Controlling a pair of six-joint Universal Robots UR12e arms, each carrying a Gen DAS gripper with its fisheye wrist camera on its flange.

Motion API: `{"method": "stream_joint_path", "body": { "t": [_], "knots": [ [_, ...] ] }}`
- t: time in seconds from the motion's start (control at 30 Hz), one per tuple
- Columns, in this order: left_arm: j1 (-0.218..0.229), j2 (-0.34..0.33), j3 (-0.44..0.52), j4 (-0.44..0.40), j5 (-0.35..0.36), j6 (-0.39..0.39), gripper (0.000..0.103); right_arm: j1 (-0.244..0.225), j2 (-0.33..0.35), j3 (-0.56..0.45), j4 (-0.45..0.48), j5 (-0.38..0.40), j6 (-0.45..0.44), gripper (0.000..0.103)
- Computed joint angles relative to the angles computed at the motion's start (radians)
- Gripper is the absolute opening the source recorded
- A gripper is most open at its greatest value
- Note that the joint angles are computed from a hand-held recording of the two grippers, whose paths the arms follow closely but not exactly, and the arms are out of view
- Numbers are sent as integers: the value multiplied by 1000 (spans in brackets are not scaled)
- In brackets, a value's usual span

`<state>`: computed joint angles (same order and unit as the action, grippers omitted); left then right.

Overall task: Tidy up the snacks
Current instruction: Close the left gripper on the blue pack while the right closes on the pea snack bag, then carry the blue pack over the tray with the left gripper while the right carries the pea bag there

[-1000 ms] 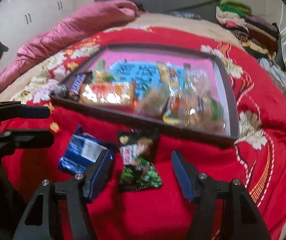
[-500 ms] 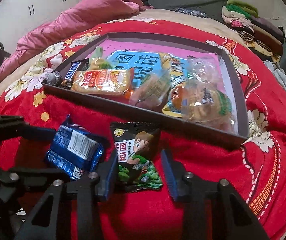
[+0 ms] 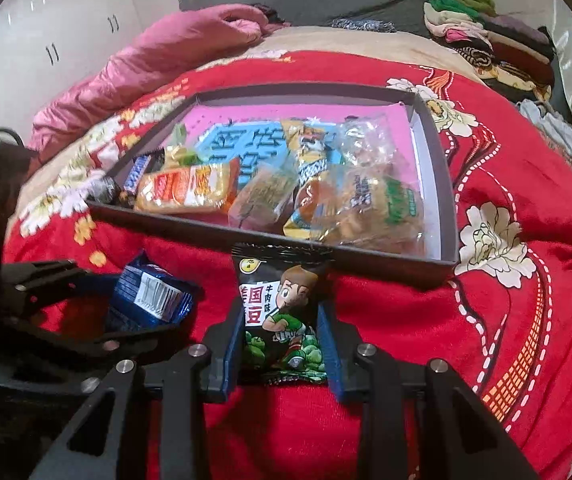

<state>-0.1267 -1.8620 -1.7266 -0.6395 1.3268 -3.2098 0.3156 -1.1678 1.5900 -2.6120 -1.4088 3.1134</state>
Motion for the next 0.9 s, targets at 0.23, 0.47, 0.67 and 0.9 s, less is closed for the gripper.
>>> {"method": "stream_joint_path", "body": {
  "t": [0.23,0.47,0.67,0.9],
  "knots": [
    [31,18,-10,-14,-69,10,58,-5,-7,10,-53,61,23,35],
    [57,44,-21,-8,-111,5,57,3,-8,7,-84,88,16,35],
    [74,60,-25,30,-120,-10,57,9,-8,1,-116,98,19,35],
    [83,63,-17,60,-107,-27,57,10,-3,-9,-134,88,32,35]
  ]
}}
